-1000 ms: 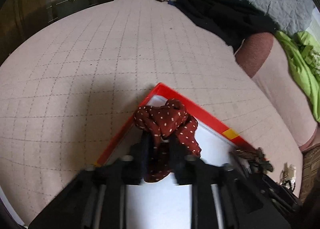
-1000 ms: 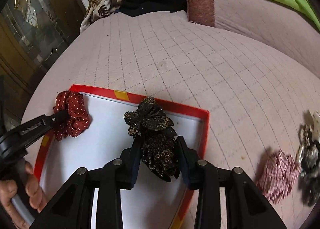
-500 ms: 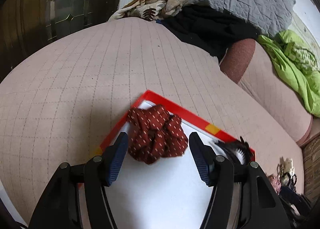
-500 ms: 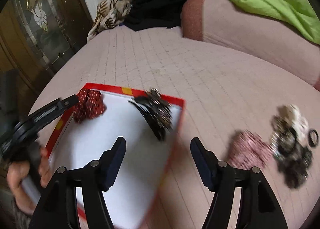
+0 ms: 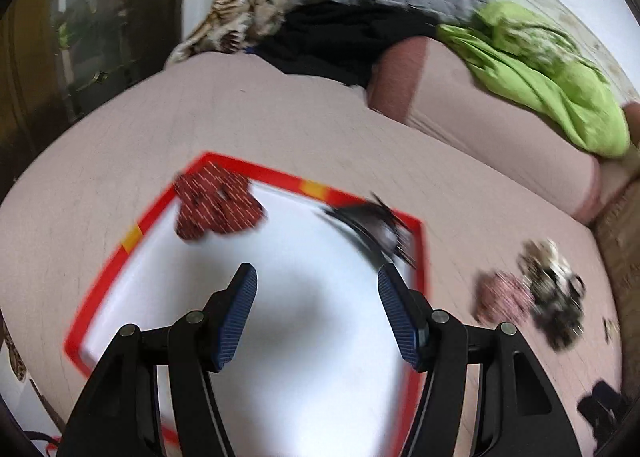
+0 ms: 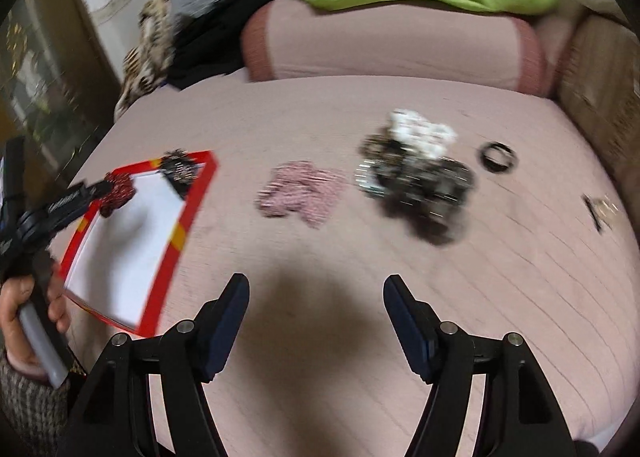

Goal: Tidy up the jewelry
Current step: 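Move both open tools back over the accessory pile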

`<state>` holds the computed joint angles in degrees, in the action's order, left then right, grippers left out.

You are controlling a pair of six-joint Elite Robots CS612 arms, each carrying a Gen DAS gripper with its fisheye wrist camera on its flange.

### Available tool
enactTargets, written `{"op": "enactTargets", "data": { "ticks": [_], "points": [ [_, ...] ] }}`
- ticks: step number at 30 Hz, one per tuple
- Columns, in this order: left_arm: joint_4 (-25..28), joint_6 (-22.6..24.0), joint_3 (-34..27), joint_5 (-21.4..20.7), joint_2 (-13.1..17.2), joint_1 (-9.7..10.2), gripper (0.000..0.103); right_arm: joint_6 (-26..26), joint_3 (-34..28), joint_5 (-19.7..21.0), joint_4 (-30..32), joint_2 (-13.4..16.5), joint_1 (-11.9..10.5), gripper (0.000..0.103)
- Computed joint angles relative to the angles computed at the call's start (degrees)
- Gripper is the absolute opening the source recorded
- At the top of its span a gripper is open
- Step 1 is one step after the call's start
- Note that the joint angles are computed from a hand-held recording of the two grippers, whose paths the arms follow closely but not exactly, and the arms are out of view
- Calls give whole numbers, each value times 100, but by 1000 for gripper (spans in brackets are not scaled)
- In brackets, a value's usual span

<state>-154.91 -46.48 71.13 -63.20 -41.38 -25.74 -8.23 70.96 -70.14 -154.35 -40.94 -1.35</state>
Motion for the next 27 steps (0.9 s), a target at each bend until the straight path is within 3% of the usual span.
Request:
{"op": "enactTargets", "data": {
  "ticks": [9, 15, 21, 27],
  "points": [
    [279, 102, 196, -408, -266, -354, 62, 410, 519, 215, -715, -240, -304, 74],
    [246, 401, 321, -67, -482, -582, 62, 821, 822, 441, -1091, -402, -509, 74],
    [78, 337, 532, 88, -743, -661, 63, 933, 1050, 430, -1432, -581, -716, 74],
    [408, 502, 157, -158, -648, -620, 64, 855, 851, 337, -1398, -540, -858, 74]
  ]
}}
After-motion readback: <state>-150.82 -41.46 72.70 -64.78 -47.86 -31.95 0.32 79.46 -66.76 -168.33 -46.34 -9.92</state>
